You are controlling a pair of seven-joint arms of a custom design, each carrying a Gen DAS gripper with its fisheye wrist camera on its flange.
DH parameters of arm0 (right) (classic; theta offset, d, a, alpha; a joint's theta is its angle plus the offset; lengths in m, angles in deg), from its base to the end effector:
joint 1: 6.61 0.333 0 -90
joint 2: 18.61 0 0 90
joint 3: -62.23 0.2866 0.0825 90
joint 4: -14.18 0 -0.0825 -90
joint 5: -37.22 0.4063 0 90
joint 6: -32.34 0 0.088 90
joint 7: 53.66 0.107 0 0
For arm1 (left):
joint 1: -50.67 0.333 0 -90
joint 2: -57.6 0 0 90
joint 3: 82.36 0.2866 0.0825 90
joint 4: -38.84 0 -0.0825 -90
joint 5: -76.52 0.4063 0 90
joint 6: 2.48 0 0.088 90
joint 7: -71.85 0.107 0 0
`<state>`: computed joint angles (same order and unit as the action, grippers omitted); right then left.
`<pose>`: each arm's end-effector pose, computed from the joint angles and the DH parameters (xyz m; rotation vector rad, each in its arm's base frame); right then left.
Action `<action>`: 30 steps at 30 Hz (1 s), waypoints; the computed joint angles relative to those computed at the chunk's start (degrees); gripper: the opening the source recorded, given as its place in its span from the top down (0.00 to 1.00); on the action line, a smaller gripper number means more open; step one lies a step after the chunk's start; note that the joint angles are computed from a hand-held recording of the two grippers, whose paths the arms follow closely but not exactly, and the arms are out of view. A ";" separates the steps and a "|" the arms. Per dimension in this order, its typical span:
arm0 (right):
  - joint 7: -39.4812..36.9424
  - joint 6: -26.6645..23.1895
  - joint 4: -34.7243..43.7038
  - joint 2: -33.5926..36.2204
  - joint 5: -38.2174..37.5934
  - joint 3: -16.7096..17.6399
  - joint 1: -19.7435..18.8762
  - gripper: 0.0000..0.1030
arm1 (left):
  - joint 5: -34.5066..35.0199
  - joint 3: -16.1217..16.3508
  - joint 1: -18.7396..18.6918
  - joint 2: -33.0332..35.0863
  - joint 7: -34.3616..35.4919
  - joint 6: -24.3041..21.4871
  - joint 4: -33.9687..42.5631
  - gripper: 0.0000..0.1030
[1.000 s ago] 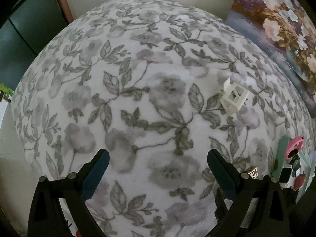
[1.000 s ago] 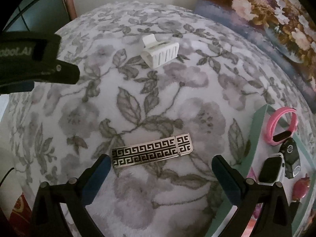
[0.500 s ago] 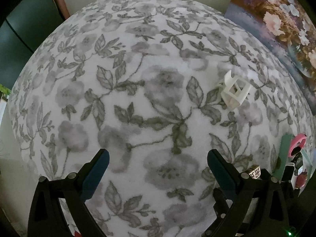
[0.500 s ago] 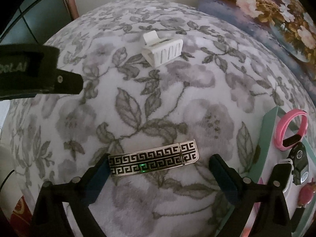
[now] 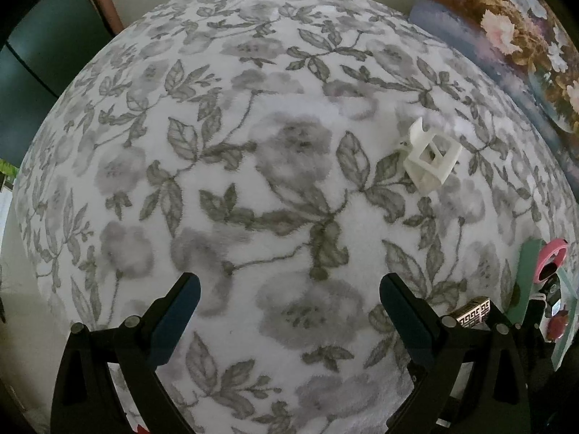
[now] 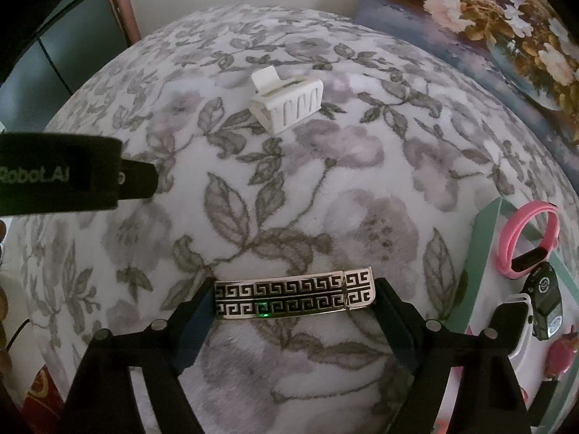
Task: Organize rigid objects
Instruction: 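Lift the gold bar with the right tool while the left tool grasps the white clip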
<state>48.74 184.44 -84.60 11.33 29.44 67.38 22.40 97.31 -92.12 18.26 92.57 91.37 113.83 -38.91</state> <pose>0.5860 0.3944 0.2884 -2.3523 1.4511 -0.2725 0.5729 -0.4600 0.3449 -2.4167 1.6405 -0.1714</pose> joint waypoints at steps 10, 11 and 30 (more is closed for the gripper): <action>-0.52 1.11 -0.78 -0.51 3.31 1.17 -1.51 0.17 | -0.42 0.10 -0.17 2.26 0.75 -0.29 3.43 0.03; -0.59 1.19 -0.67 -0.42 3.59 1.22 -1.58 0.17 | -0.71 0.08 -0.12 2.61 1.02 -0.18 4.04 0.04; -1.57 11.44 -9.28 -9.13 12.53 2.02 -7.58 0.18 | -2.34 3.06 -1.49 16.22 5.87 3.51 24.32 0.04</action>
